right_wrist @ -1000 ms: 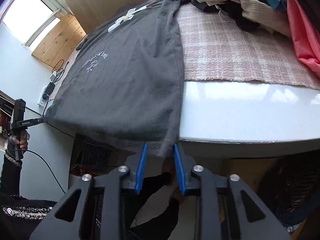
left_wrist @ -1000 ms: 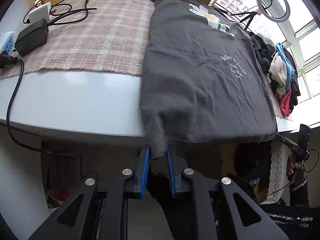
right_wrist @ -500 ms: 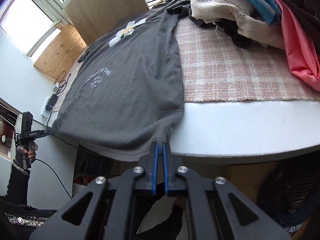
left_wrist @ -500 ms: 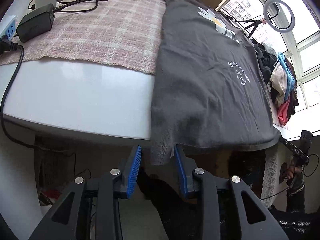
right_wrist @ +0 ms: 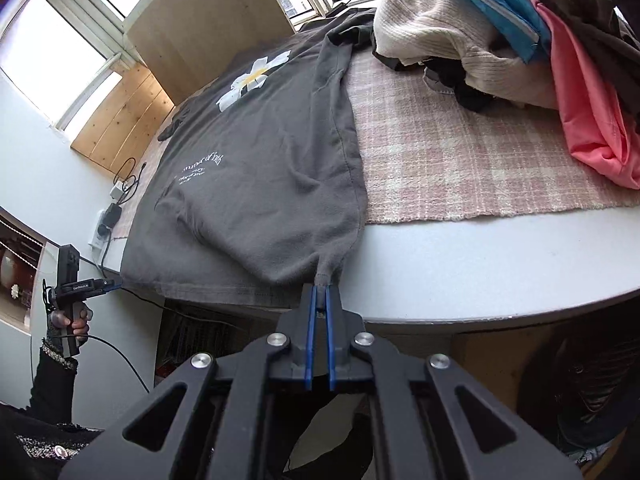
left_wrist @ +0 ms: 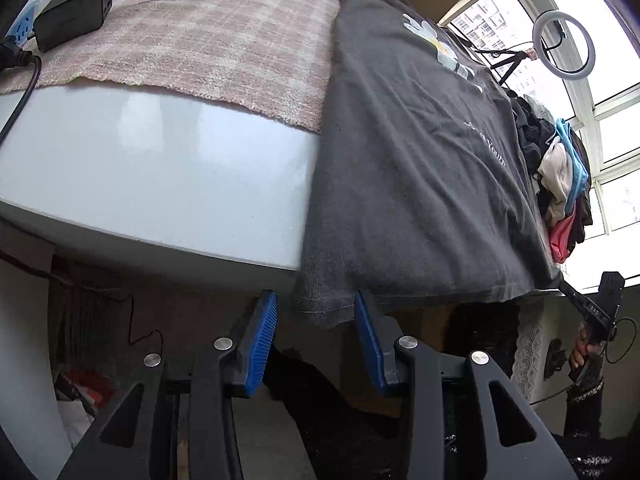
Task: Fold clothes
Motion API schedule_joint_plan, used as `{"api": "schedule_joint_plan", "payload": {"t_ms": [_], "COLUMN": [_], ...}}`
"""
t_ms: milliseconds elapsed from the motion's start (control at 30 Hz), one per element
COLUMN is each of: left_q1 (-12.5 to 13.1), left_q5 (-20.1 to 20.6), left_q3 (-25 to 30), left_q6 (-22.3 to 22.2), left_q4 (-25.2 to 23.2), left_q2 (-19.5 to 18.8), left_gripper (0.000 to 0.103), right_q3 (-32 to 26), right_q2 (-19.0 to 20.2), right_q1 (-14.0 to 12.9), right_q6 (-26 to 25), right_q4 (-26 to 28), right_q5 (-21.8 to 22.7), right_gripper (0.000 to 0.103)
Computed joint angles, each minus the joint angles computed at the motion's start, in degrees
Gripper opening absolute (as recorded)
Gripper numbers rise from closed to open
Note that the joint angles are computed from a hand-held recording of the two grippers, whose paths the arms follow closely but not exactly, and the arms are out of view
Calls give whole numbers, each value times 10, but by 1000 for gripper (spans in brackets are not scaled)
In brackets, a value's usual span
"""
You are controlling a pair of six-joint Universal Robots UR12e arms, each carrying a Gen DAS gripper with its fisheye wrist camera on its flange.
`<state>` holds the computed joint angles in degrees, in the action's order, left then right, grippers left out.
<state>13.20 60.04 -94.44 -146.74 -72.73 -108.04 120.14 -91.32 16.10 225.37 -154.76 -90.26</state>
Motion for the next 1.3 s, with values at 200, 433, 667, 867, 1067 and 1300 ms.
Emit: {"api": "schedule_joint_plan", "payload": {"t_ms": [200, 433, 667, 867, 1067, 1300], "left_q1": [2, 16, -11, -23, -83, -153], "left_q5": [-26, -37, 85, 80, -4, 3], "left_q3": [-7, -1, 13, 23, 107, 179], "left_q6": [6, 20, 29, 36, 111, 165], "left_q4": [4, 29, 34, 59, -24, -110], "left_q2": [1, 35, 23, 40, 0, -61], "left_gripper": [4, 4, 5, 5, 5, 14], "right_q3": [4, 14, -10, -43, -133, -277], "right_q2": [-5, -13, 1, -21, 28, 148], "right_q1": [-3, 1, 3, -15, -54, -84], "right_q6": [8, 46, 34, -25, -112, -232], "right_q4": [1, -48, 67, 91, 85, 199], "right_q5": [-1, 12, 39, 2, -66, -117], "right_gripper": [5, 5, 8, 23, 24, 24]}}
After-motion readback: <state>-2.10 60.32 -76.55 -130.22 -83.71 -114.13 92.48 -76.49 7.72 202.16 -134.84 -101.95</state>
